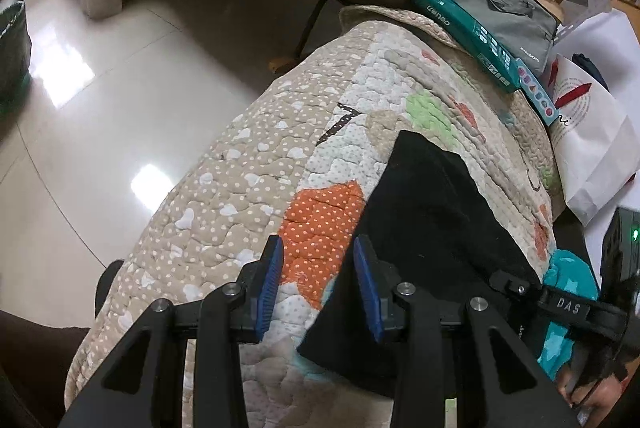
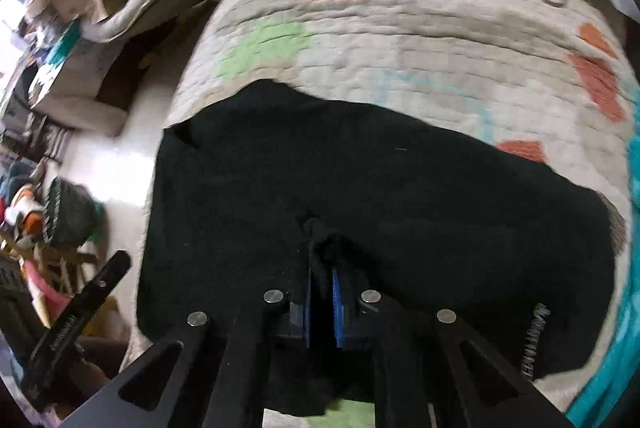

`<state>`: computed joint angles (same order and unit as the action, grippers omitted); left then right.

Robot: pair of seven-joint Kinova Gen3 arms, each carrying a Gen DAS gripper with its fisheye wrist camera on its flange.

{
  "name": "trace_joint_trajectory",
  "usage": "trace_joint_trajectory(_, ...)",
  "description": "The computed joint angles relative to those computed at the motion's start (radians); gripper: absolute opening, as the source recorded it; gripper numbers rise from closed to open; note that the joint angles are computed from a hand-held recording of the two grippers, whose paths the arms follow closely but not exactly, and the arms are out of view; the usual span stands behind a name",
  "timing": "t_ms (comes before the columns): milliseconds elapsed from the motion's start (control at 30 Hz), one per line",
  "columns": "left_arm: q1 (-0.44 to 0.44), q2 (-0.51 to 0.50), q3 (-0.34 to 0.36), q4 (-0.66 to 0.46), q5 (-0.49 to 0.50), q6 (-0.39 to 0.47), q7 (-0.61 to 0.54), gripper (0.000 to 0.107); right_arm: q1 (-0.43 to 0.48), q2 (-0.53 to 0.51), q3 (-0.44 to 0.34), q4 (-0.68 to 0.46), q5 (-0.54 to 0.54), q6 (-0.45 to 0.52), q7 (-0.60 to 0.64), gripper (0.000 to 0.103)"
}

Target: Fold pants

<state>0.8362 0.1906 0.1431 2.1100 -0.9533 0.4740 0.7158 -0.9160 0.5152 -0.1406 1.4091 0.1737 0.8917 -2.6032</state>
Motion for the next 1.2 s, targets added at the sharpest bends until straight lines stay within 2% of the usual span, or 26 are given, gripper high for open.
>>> trace_joint_trajectory(33, 0.0, 0.001, 0.0, -0.002, -0.002, 0.0, 0.0, 0.035, 0.006, -0.008, -0.008, 0.015, 0.011, -0.005, -0.037, 0.03)
trace_joint_trajectory(100, 0.005, 0.0, -0.001, -0.002, -0.011, -0.001, 0.007, 0.036, 0.033, -0.043, -0.045, 0.084, 0.05, -0.054, -0.118, 0.052)
trace_joint_trajectory(233, 0.007, 0.0, 0.003, -0.005, -0.017, 0.006, 0.015, 0.037, 0.127, -0.078, -0.167, 0.193, 0.1, -0.198, -0.217, 0.06)
trace_joint_trajectory(300, 0.002, 0.0, 0.008, -0.008, -0.007, 0.007, 0.003, 0.037, 0.153, -0.069, -0.2, 0.215, 0.09, -0.247, -0.218, 0.06)
trace_joint_trajectory(367, 0.001, 0.002, 0.008, -0.01, -0.001, 0.005, -0.001, 0.037, 0.148, -0.052, -0.2, 0.205, 0.074, -0.255, -0.195, 0.057)
trace_joint_trajectory(400, 0.001, 0.002, 0.009, -0.012, 0.005, 0.007, -0.006, 0.037, 0.119, -0.045, -0.179, 0.188, 0.081, -0.235, -0.181, 0.036)
trace_joint_trajectory(433, 0.002, 0.003, 0.006, -0.009, 0.003, 0.004, -0.004, 0.037, 0.095, -0.04, -0.158, 0.169, 0.077, -0.215, -0.159, 0.023)
trace_joint_trajectory(467, 0.003, 0.002, 0.004, -0.008, 0.002, 0.004, -0.001, 0.037, 0.072, -0.041, -0.141, 0.152, 0.081, -0.193, -0.149, 0.019)
trace_joint_trajectory(533, 0.005, 0.003, 0.0, -0.006, -0.005, 0.002, 0.009, 0.037, 0.049, -0.037, -0.127, 0.116, 0.098, -0.155, -0.146, 0.015)
trace_joint_trajectory(633, 0.004, 0.003, -0.001, -0.004, -0.008, -0.002, 0.01, 0.037, 0.064, -0.05, -0.141, 0.099, 0.15, -0.135, -0.166, 0.014)
trace_joint_trajectory(733, 0.004, 0.003, 0.0, -0.005, -0.006, 0.001, 0.007, 0.037, 0.067, -0.056, -0.136, 0.083, 0.194, -0.098, -0.205, 0.016)
trace_joint_trajectory(800, 0.003, 0.003, 0.0, -0.004, -0.001, 0.001, 0.007, 0.037, 0.087, -0.037, -0.159, 0.068, 0.178, -0.047, -0.196, 0.022)
trace_joint_trajectory(867, -0.001, 0.004, -0.001, -0.003, 0.006, -0.003, 0.004, 0.038, 0.098, -0.026, -0.179, 0.081, 0.179, -0.007, -0.224, 0.04)
trace_joint_trajectory(900, -0.003, 0.004, 0.0, -0.004, 0.014, -0.004, -0.002, 0.038, 0.087, -0.031, -0.173, 0.093, 0.19, -0.008, -0.259, 0.054)
trace_joint_trajectory(933, -0.003, 0.006, -0.001, -0.004, 0.016, -0.004, -0.004, 0.039, 0.068, -0.052, -0.151, 0.122, 0.193, -0.025, -0.3, 0.06)
trace_joint_trajectory(1000, -0.001, 0.009, -0.002, -0.008, 0.022, 0.0, -0.012, 0.039, -0.011, -0.094, -0.064, 0.165, 0.212, -0.055, -0.381, 0.061)
trace_joint_trajectory(1100, 0.005, 0.014, -0.004, -0.014, 0.028, 0.009, -0.019, 0.04, -0.137, -0.169, 0.047, 0.221, 0.324, -0.104, -0.501, 0.061)
trace_joint_trajectory(1133, 0.007, 0.015, -0.005, -0.015, 0.029, 0.012, -0.019, 0.04, -0.153, -0.181, 0.053, 0.241, 0.361, -0.145, -0.522, 0.06)
trace_joint_trajectory(1200, 0.008, 0.02, -0.004, -0.017, 0.038, 0.016, -0.027, 0.041, -0.129, -0.189, 0.017, 0.249, 0.386, -0.226, -0.517, 0.059)
